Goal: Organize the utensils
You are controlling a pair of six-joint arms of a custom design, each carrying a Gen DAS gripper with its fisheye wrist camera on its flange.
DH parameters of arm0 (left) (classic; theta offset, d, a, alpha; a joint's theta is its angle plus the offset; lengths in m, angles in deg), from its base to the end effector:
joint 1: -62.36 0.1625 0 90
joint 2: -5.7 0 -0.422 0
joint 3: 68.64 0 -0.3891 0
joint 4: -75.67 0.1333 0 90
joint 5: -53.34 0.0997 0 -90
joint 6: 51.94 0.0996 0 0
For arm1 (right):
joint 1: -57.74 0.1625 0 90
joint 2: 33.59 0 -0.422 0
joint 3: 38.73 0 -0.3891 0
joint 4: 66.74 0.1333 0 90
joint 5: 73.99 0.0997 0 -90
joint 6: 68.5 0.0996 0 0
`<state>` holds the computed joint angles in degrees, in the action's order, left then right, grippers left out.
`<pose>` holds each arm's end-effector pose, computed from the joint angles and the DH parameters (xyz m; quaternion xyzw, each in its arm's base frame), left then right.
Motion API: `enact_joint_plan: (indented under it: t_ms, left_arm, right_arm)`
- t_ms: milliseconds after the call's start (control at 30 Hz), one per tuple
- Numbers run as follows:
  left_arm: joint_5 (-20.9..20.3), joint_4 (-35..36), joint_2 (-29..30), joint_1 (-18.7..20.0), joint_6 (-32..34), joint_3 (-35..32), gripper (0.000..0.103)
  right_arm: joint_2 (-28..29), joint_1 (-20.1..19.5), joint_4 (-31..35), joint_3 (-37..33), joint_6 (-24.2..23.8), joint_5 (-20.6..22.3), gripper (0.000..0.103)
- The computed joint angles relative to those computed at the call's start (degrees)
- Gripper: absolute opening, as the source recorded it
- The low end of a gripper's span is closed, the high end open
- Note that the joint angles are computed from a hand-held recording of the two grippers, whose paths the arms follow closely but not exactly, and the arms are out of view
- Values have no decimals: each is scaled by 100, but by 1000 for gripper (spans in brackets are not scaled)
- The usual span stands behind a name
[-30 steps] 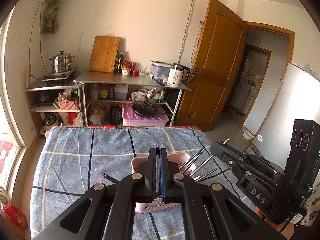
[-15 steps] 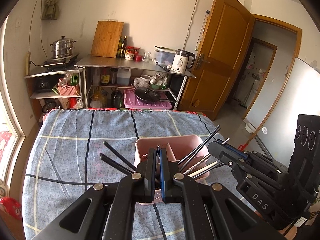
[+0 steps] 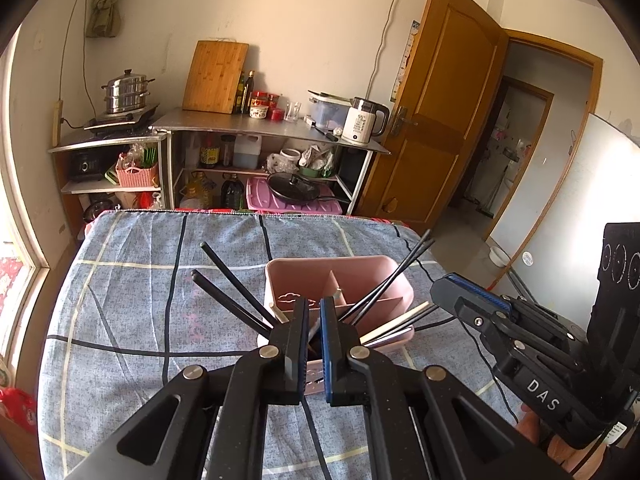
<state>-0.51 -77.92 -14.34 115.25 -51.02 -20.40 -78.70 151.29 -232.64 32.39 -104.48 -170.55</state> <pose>-0.3701 -0.8075 0.1154 0.2059 0.8870 -0.3665 0.1912 0.1704 -0.7784 0.3033 0.2834 -0.8601 0.3898 0.1674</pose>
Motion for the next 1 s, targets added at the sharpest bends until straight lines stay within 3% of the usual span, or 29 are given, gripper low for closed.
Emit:
enact_joint_plan:
  t_ms: [433, 767, 1000]
  left_arm:
    - [223, -1324, -800, -289, -241, 2060, 6]
    - [926, -2511, -1095, -713, -135, 3453, 6]
    - [1305, -3011, -1128, -941, -41, 3971, 6]
  right_arm:
    - [-854, -128, -725, 1364, -196, 194, 14]
    - [-1444, -260, -1339, 2507, -347, 246, 26]
    - [-1732, -352, -1669, 3111, -391, 279, 27]
